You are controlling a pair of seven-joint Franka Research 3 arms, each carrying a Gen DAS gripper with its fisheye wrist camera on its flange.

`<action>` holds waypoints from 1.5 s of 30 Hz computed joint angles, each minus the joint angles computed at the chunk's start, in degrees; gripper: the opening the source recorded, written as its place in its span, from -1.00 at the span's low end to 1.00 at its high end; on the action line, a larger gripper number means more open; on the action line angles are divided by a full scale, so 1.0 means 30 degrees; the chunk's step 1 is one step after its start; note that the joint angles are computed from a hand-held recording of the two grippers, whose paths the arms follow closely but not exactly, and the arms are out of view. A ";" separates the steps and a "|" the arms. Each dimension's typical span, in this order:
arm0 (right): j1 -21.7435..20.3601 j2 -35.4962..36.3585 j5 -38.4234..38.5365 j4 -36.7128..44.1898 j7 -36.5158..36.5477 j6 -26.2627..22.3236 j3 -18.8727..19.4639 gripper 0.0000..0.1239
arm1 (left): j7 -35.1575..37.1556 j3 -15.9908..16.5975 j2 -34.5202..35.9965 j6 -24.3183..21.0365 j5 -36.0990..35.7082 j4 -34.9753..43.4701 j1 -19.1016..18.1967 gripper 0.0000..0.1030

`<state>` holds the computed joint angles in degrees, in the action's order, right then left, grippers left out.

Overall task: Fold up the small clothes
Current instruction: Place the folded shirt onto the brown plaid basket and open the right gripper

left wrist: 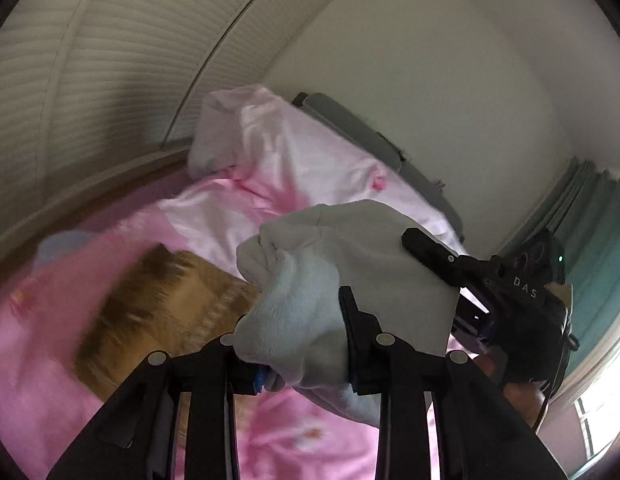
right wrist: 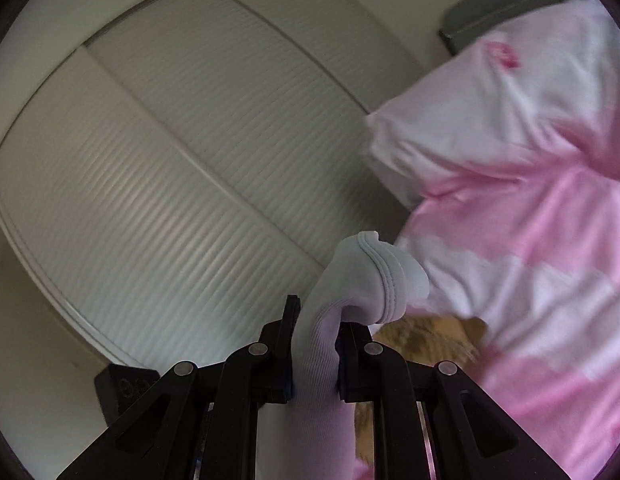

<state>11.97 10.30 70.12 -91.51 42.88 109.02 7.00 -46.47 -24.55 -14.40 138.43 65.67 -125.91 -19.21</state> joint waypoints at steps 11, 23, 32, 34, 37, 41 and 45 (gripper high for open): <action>0.1536 0.2046 -0.3204 -0.3473 0.1065 0.3251 0.0832 -0.72 | -0.6139 0.0428 0.1090 0.3809 0.2728 -0.4459 0.0421 -0.31; 0.1483 0.1261 -0.3860 -0.4443 -0.0707 0.4269 0.0731 -0.34 | -0.3785 0.0370 -0.0848 0.3307 0.0211 -0.5680 -0.0541 -0.17; 0.1789 -0.1145 -0.4285 -0.6691 -0.2168 0.6700 0.0392 -0.32 | 0.0542 -0.0347 -0.1663 0.0035 -0.4344 -0.5204 -0.1101 -0.16; 0.2039 -0.2028 -0.4230 -0.7613 -0.2752 0.8025 0.0336 -0.32 | 0.1212 -0.0484 -0.1680 -0.1072 -0.5270 -0.5010 -0.1238 -0.01; 0.2684 -0.3092 -0.4769 -0.8811 -0.3885 1.0352 0.0387 -0.32 | 0.0800 -0.0343 -0.1948 -0.0834 -0.5772 -0.5590 -0.1183 0.06; 0.3381 -0.3198 -0.6396 -0.9340 -0.3553 1.2207 0.0442 -0.32 | 0.0750 -0.0867 -0.2070 -0.1855 -0.6181 -0.5426 -0.1313 0.06; 0.3527 -0.4042 -0.5599 -1.0070 -0.4694 1.2962 0.0221 -0.32 | 0.2120 -0.1355 -0.1349 -0.4298 -0.6687 -0.3885 -0.1918 0.08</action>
